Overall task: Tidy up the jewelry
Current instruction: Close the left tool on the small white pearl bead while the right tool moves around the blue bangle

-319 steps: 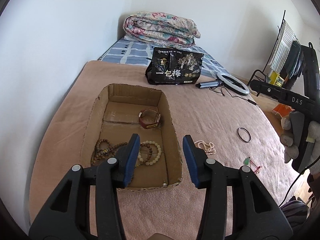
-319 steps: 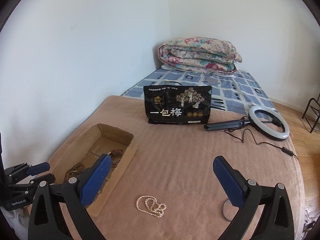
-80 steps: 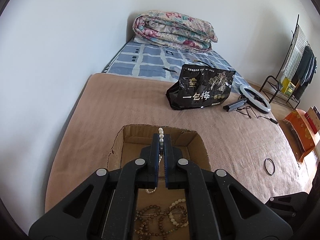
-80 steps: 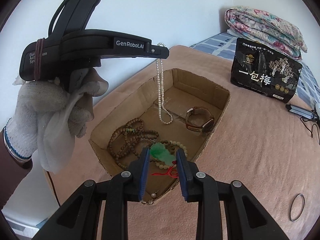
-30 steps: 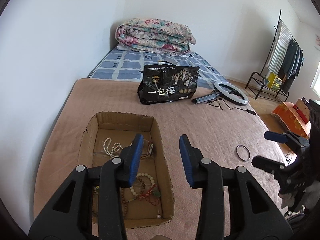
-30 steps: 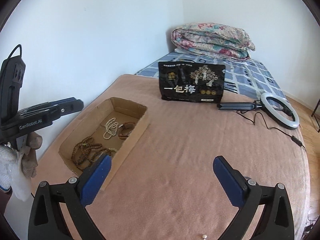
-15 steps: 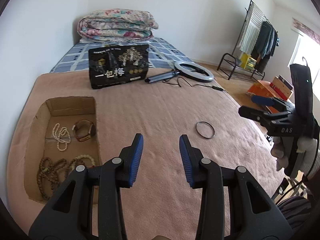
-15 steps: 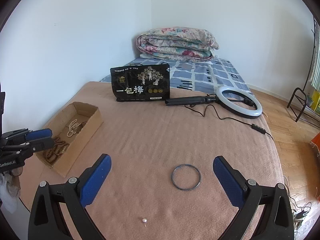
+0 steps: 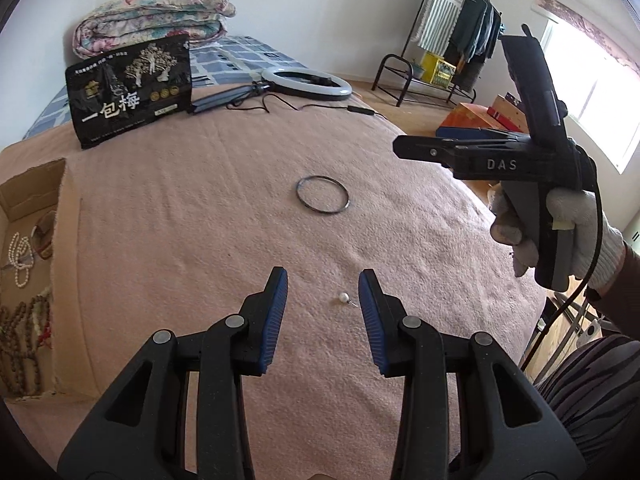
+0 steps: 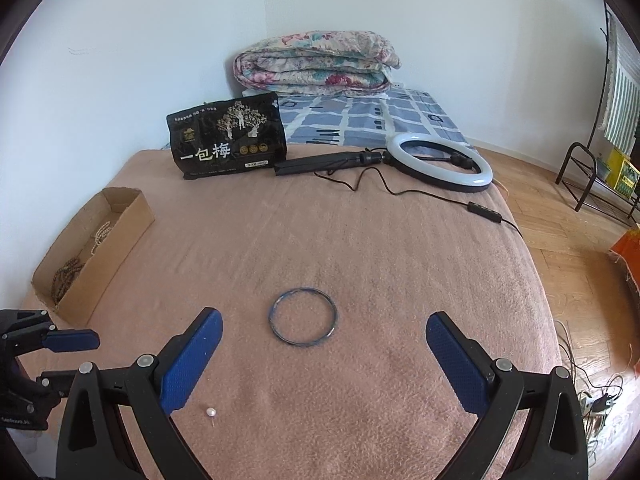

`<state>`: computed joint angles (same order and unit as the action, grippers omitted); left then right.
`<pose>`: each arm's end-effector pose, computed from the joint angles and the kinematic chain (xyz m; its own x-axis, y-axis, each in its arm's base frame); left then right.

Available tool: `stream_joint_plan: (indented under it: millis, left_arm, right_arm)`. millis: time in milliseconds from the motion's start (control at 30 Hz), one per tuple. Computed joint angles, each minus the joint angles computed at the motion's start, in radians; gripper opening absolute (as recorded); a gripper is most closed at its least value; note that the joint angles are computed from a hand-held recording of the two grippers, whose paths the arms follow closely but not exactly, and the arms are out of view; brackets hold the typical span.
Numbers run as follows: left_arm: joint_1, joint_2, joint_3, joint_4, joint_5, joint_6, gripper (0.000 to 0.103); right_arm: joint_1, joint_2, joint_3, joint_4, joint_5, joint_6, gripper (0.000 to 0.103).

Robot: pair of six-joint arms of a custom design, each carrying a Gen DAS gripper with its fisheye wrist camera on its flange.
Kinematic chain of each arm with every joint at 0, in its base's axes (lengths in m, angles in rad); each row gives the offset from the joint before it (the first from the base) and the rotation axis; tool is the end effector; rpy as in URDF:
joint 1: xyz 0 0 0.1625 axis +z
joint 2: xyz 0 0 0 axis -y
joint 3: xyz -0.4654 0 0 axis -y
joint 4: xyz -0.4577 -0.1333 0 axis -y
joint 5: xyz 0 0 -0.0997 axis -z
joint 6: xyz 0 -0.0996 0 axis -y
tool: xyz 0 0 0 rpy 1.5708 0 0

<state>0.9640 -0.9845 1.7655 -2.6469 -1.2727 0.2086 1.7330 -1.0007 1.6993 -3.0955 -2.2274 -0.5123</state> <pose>-0.2688 -0.6724 0.1659 -0.7029 0.6274 -0.3351 0.7065 0.6706 -0.2263 0.1890 -0.7060 0.2798 -0.6909 -0.0533 0.7210 -0.5141 0.7374 -0.4381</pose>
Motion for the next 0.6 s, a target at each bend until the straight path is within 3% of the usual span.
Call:
stream_joint_plan:
  millis: [367,600]
  left_arm:
    - [0.000,0.082,-0.019,0.033,-0.032,0.035,0.024]
    - [-0.002,0.127,-0.023,0.001,0.035,0.083,0.018]
  right_arm:
    - [-0.058,0.035,-0.031,0.035,0.071,-0.005,0.103]
    - [-0.077,0.059,-0.057,0.062,0.089,0.015,0.103]
